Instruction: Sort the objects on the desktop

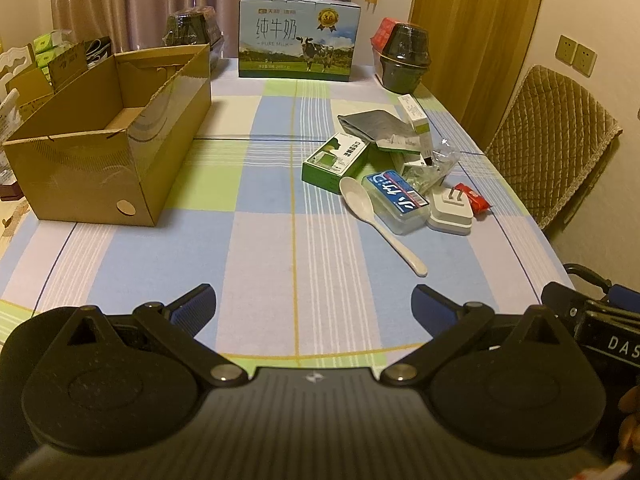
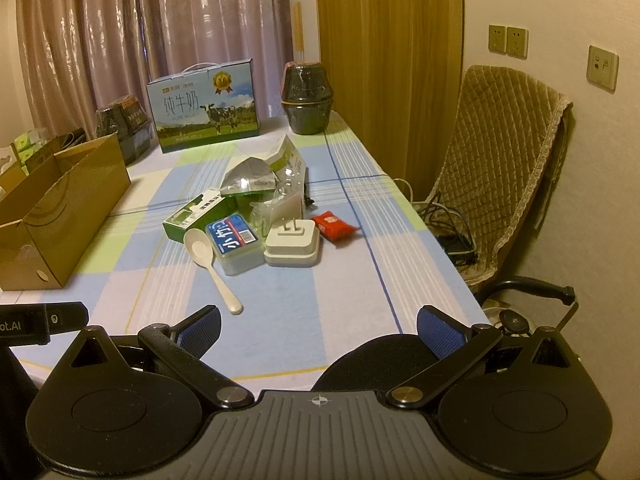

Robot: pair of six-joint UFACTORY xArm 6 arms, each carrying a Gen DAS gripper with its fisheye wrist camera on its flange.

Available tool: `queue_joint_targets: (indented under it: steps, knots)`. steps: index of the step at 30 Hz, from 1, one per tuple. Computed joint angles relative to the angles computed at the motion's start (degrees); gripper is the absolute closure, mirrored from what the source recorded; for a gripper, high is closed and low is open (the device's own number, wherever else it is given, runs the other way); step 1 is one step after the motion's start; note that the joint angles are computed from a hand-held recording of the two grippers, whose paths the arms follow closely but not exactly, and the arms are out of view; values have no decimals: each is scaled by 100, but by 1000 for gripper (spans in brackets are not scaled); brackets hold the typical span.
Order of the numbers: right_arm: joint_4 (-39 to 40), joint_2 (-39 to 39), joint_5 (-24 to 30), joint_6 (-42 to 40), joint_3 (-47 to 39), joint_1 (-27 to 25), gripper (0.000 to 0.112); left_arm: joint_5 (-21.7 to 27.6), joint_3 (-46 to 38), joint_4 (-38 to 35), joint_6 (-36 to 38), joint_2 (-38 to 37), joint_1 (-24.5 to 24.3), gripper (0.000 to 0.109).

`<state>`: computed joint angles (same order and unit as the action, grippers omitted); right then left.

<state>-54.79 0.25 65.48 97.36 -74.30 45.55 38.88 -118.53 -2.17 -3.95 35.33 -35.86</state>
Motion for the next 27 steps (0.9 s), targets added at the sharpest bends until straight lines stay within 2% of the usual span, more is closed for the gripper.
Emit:
queue_joint_targets:
  steps: [14,19,22,27]
  knots:
    - [63,-30,-35,-25,52,-35,11,82,-179,-96,67,126,-15,6]
    - [208,-51,-231,-118,53,-165,11,145,-338,-145,121,236,-14,6]
    - [355,-137,-544,-264,127,-311,11,215,-532,-192,187,364,-9,6]
    - [174,-161,-659,-672,55,-462,11,529,-1351,-242,238,864,-5,6]
